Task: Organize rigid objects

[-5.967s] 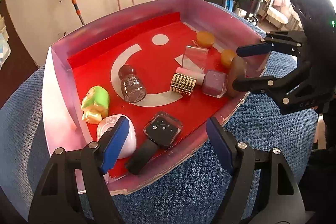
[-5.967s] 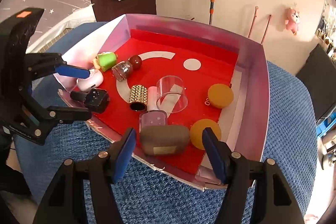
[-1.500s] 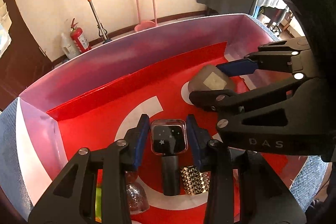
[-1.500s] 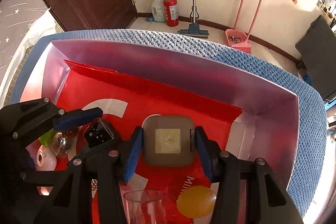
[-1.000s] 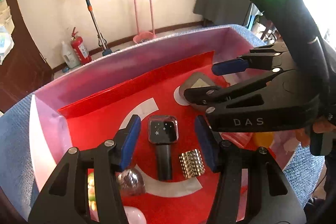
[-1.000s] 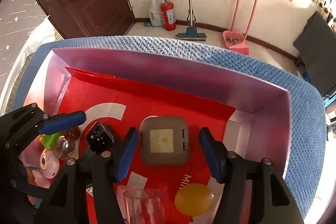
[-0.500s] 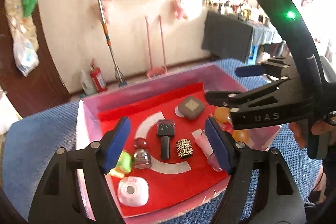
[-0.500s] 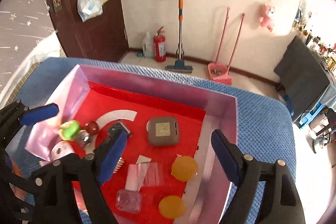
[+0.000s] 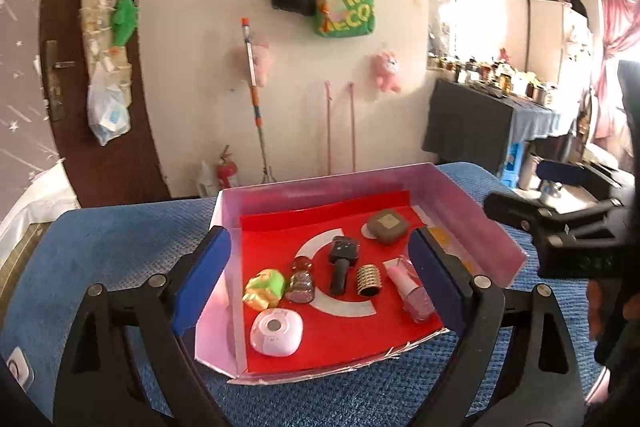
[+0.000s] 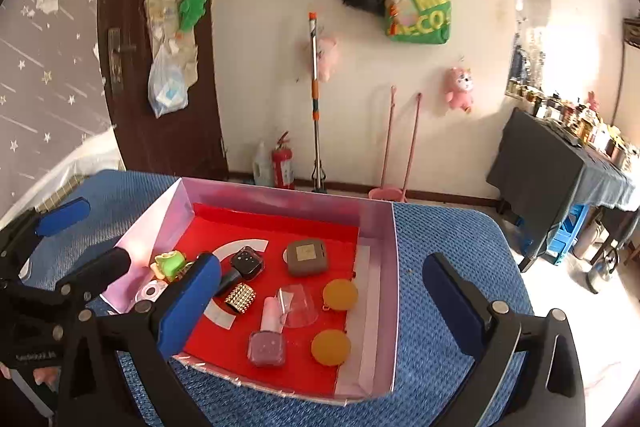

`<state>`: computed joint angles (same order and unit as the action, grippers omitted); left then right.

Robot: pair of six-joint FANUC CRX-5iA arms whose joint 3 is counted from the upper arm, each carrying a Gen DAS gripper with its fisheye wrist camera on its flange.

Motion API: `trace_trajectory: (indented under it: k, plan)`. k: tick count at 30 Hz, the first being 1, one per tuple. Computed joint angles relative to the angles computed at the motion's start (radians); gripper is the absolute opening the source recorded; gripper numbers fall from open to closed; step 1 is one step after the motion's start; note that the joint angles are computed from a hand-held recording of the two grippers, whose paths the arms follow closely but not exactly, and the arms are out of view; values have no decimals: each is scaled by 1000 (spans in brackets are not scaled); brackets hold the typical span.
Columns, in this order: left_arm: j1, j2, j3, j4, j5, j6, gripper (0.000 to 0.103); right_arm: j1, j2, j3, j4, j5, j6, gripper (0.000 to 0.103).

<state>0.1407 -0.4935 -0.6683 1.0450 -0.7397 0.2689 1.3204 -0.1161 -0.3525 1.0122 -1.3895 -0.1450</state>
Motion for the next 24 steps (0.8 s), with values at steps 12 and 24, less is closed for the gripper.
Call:
trace_trajectory:
  k: [12,24]
  plan:
    - [-83,29,-79,-16,197,28,93,25,72,-112,62,-33,-157,103]
    - [-91,97,-59,-86,219,102,93,-27,92,-152,64,31,-208,103]
